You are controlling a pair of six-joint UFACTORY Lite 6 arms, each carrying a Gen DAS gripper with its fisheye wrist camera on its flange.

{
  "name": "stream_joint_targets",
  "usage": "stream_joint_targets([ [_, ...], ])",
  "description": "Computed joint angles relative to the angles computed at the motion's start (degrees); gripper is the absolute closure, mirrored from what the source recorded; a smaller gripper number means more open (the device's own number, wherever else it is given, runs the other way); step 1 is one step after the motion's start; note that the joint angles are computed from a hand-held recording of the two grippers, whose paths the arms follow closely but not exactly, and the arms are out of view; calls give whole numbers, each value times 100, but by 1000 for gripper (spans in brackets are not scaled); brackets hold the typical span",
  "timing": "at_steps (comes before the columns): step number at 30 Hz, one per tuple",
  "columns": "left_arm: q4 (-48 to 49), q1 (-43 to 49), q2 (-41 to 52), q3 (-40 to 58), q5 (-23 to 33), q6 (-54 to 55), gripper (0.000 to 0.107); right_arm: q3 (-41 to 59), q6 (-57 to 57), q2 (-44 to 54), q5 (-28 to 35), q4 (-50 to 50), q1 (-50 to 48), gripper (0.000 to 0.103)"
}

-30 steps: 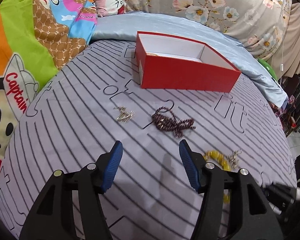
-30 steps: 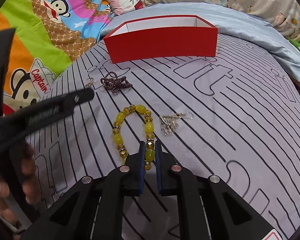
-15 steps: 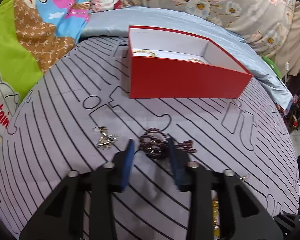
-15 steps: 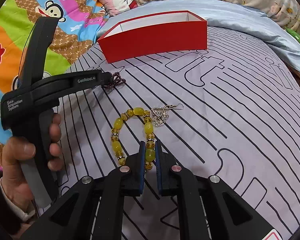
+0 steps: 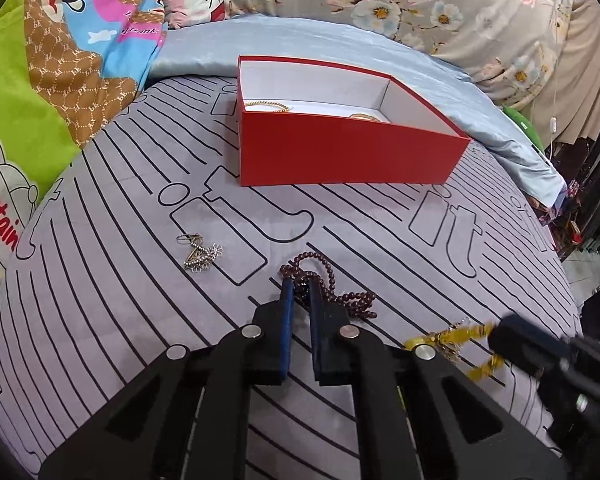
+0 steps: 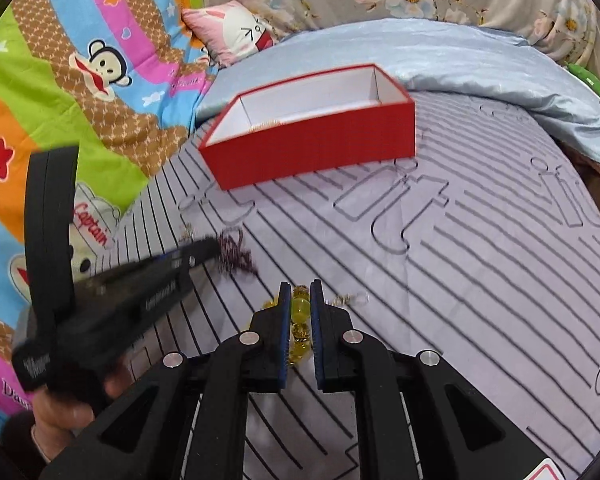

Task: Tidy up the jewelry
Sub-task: 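Carry the chunky yellow bracelet and purple bead strand over the red box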

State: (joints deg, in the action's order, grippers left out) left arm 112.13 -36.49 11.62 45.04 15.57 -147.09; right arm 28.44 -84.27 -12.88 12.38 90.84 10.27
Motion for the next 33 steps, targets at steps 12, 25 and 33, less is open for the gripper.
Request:
stream_joint_targets([
  [12, -1747, -233, -974, -451, -127, 1581, 100, 666, 1690, -288, 125, -1631, -66, 94],
  [25, -4677, 22, -1416, 321, -136, 5106, 100, 1950, 2626, 283, 335, -2746, -250, 94],
  [33, -6732, 712, -365, 2205, -180, 7983, 100, 4352, 3518, 2000, 786, -3783, -318, 94],
])
